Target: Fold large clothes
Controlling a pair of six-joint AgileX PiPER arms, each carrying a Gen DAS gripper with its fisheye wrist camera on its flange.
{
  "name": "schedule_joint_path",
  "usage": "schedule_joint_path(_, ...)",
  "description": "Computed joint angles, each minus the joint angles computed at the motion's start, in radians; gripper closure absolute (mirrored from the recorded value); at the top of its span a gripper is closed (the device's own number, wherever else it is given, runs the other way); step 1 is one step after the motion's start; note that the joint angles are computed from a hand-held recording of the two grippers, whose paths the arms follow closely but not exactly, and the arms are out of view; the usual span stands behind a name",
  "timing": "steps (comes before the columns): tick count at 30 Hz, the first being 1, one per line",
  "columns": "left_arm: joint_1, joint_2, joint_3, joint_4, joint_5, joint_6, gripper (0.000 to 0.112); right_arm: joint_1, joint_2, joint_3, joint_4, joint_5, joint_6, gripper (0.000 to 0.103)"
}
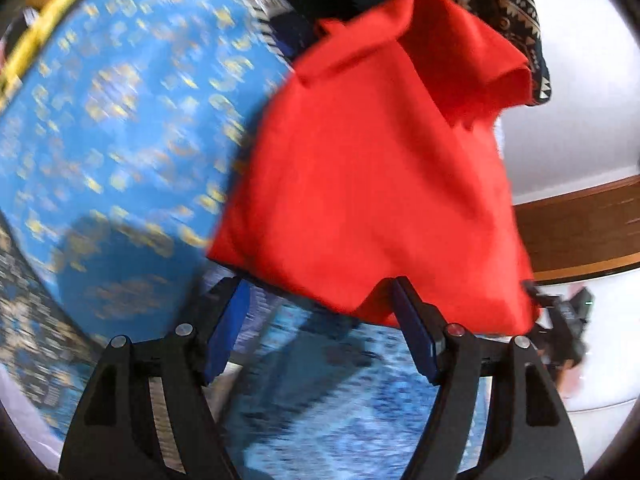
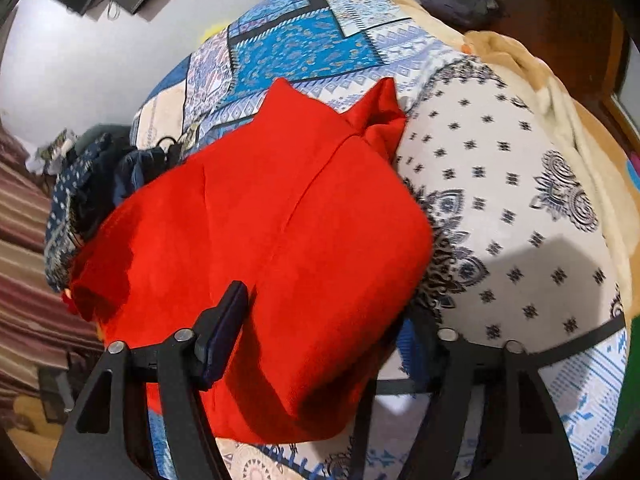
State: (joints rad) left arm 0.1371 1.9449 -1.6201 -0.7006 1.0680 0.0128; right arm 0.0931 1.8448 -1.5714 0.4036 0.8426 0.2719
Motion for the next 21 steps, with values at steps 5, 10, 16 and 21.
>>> schedule_joint_path(5,-0.011,-0.018,0.045,-0.048,-0.059,-0.016,0.039,0.017,-0.015,0.024,0.02,-0.015,-0.042,0.087)
schedule_joint_path(10,0.005,-0.048,0.074,-0.086,-0.062,-0.009,0.039,0.017,-0.138,0.108,0.049,-0.053,-0.084,0.091)
schedule_joint_path(16,-0.005,-0.118,0.108,-0.047,-0.031,-0.011,0.039,0.053,-0.305,0.25,0.003,-0.078,-0.076,0.092)
schedule_joint_path(21,-0.025,-0.181,0.158,-0.057,-0.018,-0.006,0.039,0.06,-0.438,0.398,-0.016,-0.122,-0.04,0.092)
